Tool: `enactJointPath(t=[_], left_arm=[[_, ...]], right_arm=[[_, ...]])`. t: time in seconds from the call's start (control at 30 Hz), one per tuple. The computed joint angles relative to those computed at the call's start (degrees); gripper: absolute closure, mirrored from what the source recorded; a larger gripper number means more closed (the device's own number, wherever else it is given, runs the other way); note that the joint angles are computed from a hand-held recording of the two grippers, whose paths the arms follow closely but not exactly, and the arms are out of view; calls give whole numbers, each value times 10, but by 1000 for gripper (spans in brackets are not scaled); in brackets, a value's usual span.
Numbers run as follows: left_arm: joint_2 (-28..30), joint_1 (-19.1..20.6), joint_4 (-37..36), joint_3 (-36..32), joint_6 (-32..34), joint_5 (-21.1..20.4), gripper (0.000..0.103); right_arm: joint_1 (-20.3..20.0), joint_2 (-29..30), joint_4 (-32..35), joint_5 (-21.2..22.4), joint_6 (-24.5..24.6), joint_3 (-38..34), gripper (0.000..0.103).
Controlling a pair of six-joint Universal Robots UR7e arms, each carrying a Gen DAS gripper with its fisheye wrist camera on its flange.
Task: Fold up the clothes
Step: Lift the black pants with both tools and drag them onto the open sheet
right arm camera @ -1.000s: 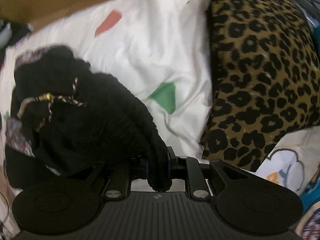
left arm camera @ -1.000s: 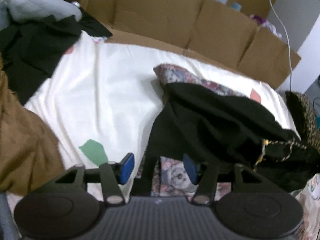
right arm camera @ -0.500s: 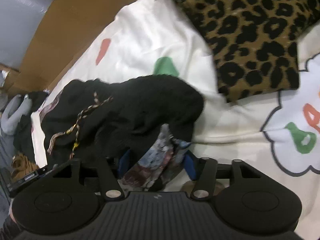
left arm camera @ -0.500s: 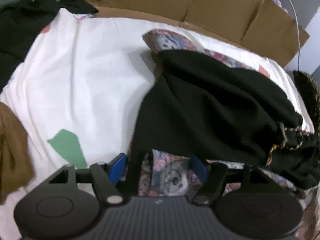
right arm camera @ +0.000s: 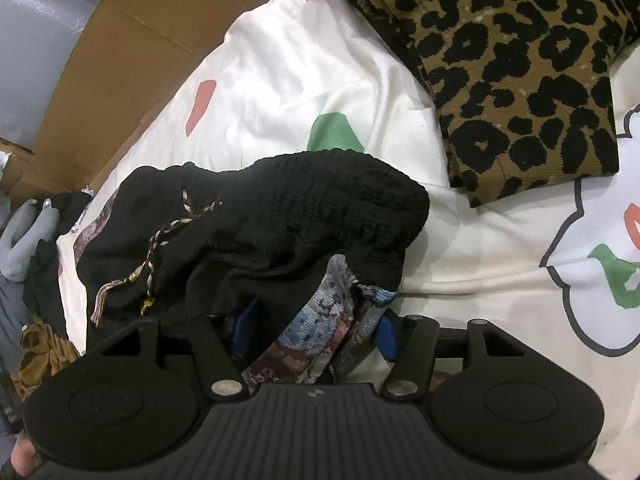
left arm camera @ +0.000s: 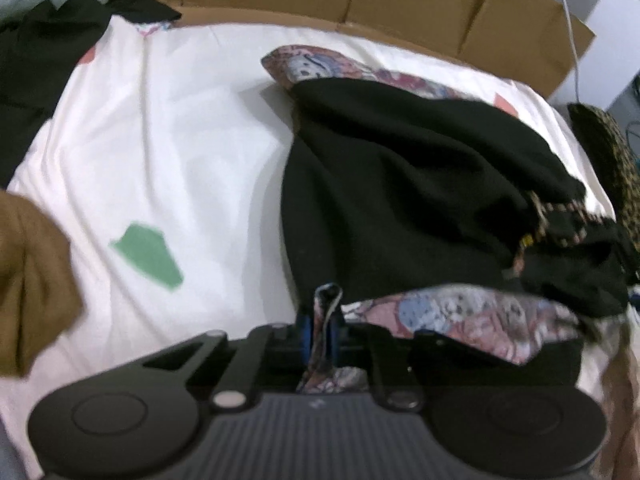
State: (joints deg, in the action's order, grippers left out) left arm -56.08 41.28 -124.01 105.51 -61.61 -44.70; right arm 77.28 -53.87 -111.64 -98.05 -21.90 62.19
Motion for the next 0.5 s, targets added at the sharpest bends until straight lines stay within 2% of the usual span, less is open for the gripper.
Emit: enactJointPath(t=[0.13, 0.3, 0.5], left_arm=[[-28, -23, 28, 25, -24, -44, 94], [-56, -52, 63, 46, -54, -75, 94], [-88, -74, 136, 55, -117, -73, 95]], right_arm=[[3, -2, 5, -6, -7, 0, 41], [8, -5, 7, -7, -12, 4, 41], [11, -11, 5, -3, -6, 13, 42]])
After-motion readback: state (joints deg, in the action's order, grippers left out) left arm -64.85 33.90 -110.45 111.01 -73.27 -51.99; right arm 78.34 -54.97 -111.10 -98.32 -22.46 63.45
